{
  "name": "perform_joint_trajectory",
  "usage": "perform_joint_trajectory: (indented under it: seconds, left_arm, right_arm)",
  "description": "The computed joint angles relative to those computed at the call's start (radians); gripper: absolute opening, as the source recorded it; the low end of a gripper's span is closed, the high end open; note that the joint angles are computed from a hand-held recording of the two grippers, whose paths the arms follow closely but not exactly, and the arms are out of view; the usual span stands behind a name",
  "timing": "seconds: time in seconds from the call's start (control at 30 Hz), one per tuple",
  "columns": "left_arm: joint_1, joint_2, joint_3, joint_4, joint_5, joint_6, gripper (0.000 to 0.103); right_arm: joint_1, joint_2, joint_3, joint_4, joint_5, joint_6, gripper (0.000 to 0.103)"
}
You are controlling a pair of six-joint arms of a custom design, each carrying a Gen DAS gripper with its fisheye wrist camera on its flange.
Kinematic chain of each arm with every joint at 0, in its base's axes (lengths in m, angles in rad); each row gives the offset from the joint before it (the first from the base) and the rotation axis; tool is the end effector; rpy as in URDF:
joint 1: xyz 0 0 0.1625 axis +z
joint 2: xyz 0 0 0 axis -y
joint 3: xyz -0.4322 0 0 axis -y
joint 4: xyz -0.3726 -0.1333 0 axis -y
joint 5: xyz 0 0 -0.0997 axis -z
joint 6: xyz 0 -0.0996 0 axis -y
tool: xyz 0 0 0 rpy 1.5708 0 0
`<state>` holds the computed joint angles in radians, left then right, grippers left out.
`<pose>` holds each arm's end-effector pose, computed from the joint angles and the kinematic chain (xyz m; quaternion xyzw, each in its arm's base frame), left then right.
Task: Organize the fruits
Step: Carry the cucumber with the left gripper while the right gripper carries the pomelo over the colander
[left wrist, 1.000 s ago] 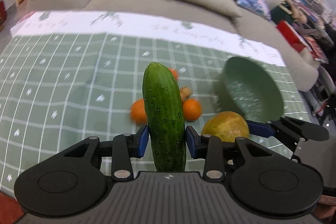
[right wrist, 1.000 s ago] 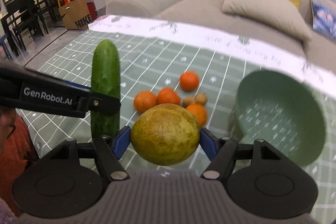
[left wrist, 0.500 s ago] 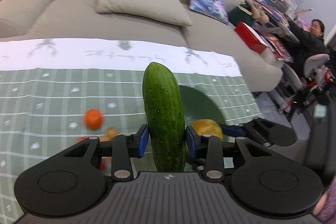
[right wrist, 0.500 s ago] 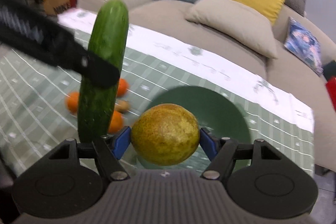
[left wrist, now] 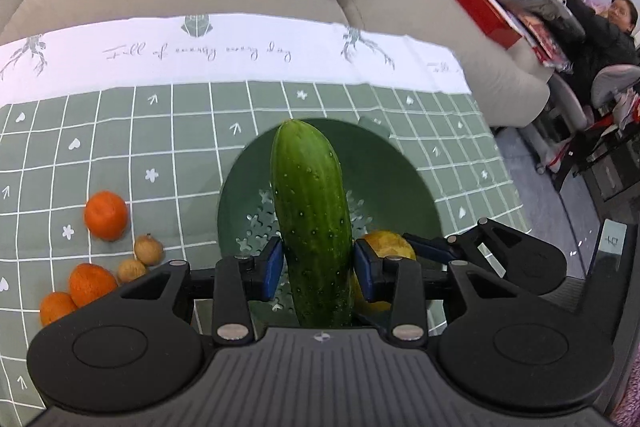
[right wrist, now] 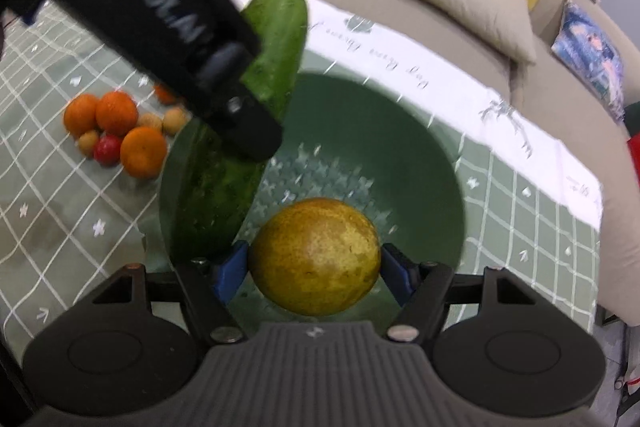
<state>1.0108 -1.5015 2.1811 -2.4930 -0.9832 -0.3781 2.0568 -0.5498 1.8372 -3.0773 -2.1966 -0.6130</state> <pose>-0.0721 -0.4699 0.3030 0.0514 0.9494 -0.2333 0.2041 0.3407 -0.4845 -0.0265 0.4652 -0.8241 0.0844 0.3120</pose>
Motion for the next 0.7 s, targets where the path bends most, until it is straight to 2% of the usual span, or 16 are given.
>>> perform_joint_trajectory:
  seconds: [0.23,0.33,0.43,0.53,0.7]
  left_arm:
    - [-0.007,-0.006,-0.02,0.159,0.001,-0.018,0.042]
    - [-0.01,-0.018,-0.023,0.249,-0.019,-0.037,0.042]
    - [-0.02,-0.031,-0.02,0.326,-0.033,-0.07,0.042]
    - [-0.021,-0.038,-0.006,0.335,-0.032,-0.073,0.042]
    - [-0.009,-0.035,0.001,0.332,-0.023,-0.086,0.042]
  right_arm:
    - [0.009,-0.05,0.029,0.186,0.041,0.1,0.067]
    - [0.011,-0.077,0.03,0.3,0.068,0.168,0.067]
    - [0.013,-0.095,0.039,0.38,0.098,0.191,0.067]
    - [0.018,-0.095,0.05,0.373,0.096,0.159,0.067]
    - [0.017,-0.059,0.025,0.281,0.03,0.084,0.067]
